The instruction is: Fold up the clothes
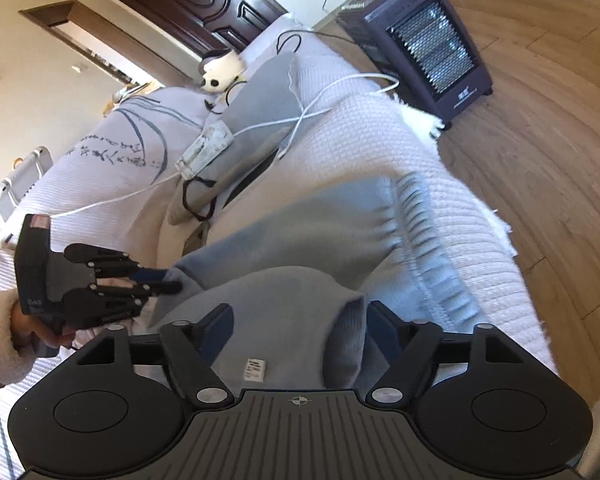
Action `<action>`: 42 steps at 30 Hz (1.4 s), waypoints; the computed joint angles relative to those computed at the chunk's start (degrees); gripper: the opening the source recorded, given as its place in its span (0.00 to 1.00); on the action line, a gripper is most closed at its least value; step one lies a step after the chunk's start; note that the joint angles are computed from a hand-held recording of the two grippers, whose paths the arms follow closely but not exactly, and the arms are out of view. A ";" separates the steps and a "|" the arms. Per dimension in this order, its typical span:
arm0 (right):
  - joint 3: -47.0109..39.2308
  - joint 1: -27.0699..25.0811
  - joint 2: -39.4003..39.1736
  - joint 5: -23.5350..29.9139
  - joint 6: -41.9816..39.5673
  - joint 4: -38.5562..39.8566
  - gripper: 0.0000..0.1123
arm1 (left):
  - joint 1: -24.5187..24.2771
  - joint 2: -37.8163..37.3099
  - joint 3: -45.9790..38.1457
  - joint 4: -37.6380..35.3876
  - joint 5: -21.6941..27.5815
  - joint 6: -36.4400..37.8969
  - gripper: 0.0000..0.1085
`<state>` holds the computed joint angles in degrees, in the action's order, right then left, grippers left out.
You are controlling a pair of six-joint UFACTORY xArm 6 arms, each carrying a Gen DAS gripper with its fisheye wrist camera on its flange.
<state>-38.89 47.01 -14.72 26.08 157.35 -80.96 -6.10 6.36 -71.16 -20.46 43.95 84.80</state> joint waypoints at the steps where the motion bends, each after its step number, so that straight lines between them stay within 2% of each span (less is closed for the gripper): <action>1: -0.61 -0.95 1.28 -1.56 -0.56 0.31 0.67 | 0.33 0.05 -0.07 -0.79 0.06 -0.16 0.11; 3: -1.88 -1.59 3.49 -3.33 -4.22 2.39 0.55 | 0.98 0.27 -0.20 -2.90 0.13 0.47 0.11; 4: -2.54 -1.63 4.43 -3.89 -6.05 3.14 0.30 | 1.30 0.38 -0.27 -3.95 0.18 0.78 0.11; 5: -3.16 -1.57 5.23 -4.20 -8.10 4.07 0.11 | 1.62 0.55 -0.53 -4.98 0.15 0.75 0.11; 7: -3.90 0.31 4.51 -0.44 -14.73 7.66 0.07 | 2.65 2.41 -3.24 -8.48 1.57 0.11 0.11; 9: -4.69 1.86 2.93 3.69 -19.13 8.58 0.06 | 3.91 4.30 -6.31 -12.23 3.79 -1.50 0.11; 12: -5.31 1.27 0.08 7.59 -24.59 8.20 0.06 | 6.54 6.29 -9.75 -17.87 8.38 -6.16 0.11; 13: -5.51 0.16 -0.34 7.43 -26.15 8.56 0.06 | 6.99 7.29 -10.65 -18.12 9.24 -8.14 0.14; 15: -5.53 -3.32 -0.16 5.60 -28.41 9.22 0.06 | 6.58 8.25 -9.95 -16.62 5.57 -9.99 0.19; 17: -5.48 -6.51 1.58 2.13 -30.99 11.18 0.06 | 5.42 9.66 -9.16 -11.90 -1.04 -13.37 0.17; 19: -5.68 -8.36 4.42 -1.17 -30.16 12.79 0.08 | 5.53 11.72 -11.01 -8.99 -1.14 -17.38 0.17; 21: -5.96 -9.24 7.04 -3.59 -28.76 13.25 0.12 | 5.21 11.92 -10.66 -7.21 -2.95 -17.32 0.17; 24: -5.93 -7.90 7.89 0.55 -29.04 15.13 0.16 | 5.18 10.89 -9.89 -7.71 -2.92 -16.31 0.18; 26: -5.87 -7.07 7.59 3.35 -29.21 16.48 0.32 | 5.30 10.01 -9.46 -8.92 -2.88 -15.55 0.19; 28: -6.94 -4.94 6.84 9.64 -33.62 20.21 0.41 | 5.57 7.56 -7.69 -11.44 -1.75 -13.62 0.20; 29: -7.83 -3.52 6.57 13.61 -35.78 21.59 0.41 | 5.69 6.07 -6.53 -13.01 -0.91 -12.05 0.21; 30: -9.07 -1.88 6.41 18.46 -38.43 22.98 0.41 | 5.79 4.50 -5.31 -14.63 0.06 -10.27 0.21; 32: -9.98 -0.14 5.49 23.19 -40.72 23.66 0.41 | 5.95 1.45 -2.81 -17.70 2.21 -6.96 0.22; 34: -9.74 0.20 4.73 22.08 -40.40 22.32 0.41 | 5.61 -1.38 0.34 -20.01 3.83 -4.25 0.22; 36: -10.02 0.15 5.27 18.45 -39.95 20.36 0.40 | 4.45 -3.14 3.58 -19.63 4.05 -3.12 0.22; 37: -10.38 0.13 5.89 16.69 -39.45 19.36 0.32 | 3.79 -3.71 5.14 -18.80 3.55 -2.80 0.22; 38: -11.18 0.37 7.05 16.07 -39.89 19.30 0.25 | 3.09 -4.16 6.70 -17.70 2.71 -2.59 0.22; 40: -12.54 0.41 9.37 14.41 -40.74 19.60 0.22 | 1.79 -4.60 9.43 -15.03 0.59 -3.03 0.22; 42: -12.69 0.14 10.74 13.25 -42.68 22.00 0.19 | 0.97 -3.71 11.12 -11.66 -3.59 -5.23 0.22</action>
